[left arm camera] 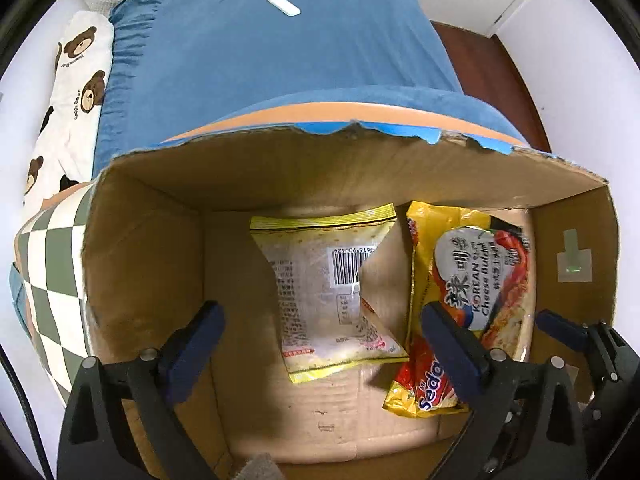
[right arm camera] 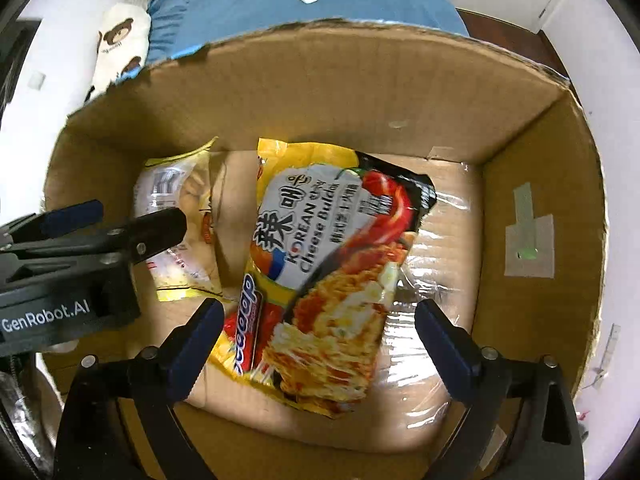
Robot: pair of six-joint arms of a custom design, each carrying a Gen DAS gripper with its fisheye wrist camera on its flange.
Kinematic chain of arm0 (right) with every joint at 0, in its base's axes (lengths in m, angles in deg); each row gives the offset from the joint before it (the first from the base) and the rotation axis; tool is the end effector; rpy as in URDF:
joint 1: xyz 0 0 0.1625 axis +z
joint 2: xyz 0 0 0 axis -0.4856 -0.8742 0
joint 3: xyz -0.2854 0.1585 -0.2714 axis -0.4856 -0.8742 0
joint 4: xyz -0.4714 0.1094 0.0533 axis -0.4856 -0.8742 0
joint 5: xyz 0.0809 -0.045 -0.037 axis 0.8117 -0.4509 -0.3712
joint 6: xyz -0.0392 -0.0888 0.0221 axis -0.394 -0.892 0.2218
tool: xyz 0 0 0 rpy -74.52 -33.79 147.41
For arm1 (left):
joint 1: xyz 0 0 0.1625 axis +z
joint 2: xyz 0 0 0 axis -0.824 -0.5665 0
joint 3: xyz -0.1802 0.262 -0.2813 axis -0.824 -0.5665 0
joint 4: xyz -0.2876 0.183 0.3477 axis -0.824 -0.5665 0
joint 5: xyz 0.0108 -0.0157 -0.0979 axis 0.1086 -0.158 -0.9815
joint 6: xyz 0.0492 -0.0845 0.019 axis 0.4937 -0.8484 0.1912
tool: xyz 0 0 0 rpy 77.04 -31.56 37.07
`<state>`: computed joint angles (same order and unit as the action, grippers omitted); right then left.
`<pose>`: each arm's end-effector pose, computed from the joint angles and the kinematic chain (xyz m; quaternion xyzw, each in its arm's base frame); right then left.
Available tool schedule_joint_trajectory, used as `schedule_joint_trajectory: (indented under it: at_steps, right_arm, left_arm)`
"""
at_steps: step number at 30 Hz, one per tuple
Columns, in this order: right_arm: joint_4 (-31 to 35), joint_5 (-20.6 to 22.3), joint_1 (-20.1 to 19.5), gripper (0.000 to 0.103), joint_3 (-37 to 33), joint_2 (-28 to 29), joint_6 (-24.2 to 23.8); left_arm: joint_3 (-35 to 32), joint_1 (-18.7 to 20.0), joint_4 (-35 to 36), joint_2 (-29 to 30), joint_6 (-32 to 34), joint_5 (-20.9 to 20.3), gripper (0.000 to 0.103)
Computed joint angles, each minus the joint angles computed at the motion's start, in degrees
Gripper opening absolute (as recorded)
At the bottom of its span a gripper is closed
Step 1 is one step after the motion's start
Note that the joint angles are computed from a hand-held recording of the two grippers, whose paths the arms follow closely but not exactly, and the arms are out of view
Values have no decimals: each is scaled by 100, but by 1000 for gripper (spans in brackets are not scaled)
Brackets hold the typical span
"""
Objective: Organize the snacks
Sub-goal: 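Carry both packets into the cardboard box and open both tools, then withdraw both tools from the box back toward the snack pile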
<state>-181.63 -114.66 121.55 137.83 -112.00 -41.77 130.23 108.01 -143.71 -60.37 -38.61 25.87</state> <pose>0.1004 -0.6639 0.3301 -0.2641 -0.9063 0.0894 0.3177 -0.3934 -0.8143 0.0028 0.3040 0.8901 0.1140 0.3198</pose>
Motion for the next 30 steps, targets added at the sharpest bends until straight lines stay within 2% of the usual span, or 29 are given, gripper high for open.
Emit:
schedule_joint_trajectory:
  at_steps: [3,5,8,11,14,16,27,30]
  right_arm:
    - [113,-104,84,98,107,-221,153]
    - [173,-114,184,98,117,-329,293]
    - [465,-198,493,98,-61,-304,739]
    - [579,-303,723,98,32,-462,983]
    - [470,-463,945,98,190,-567,1113]
    - [418,-549,1090,98,109,-442,1221]
    - [135,-1506,2059,97,256,-437,1639]
    - [37,-1642,2338,96,365,-515,1764]
  left_arm:
    - [162,-25,-140,-135,4,42,101]
    - [507,-69,-305,-381,-41,37,101]
    - [906,-122,-518,-686,-110,80,101]
    - [1460,-201,-867,-1099,-121,168,101]
    - [1914,-237,-1192,-1470,-102,192,101]
    - [2254,-284,-1439,-1747,-66,219,101]
    - [3917,-690,-2953,-3217,331,352,99]
    - [4247,-756,-3182,-3565,396,361,99]
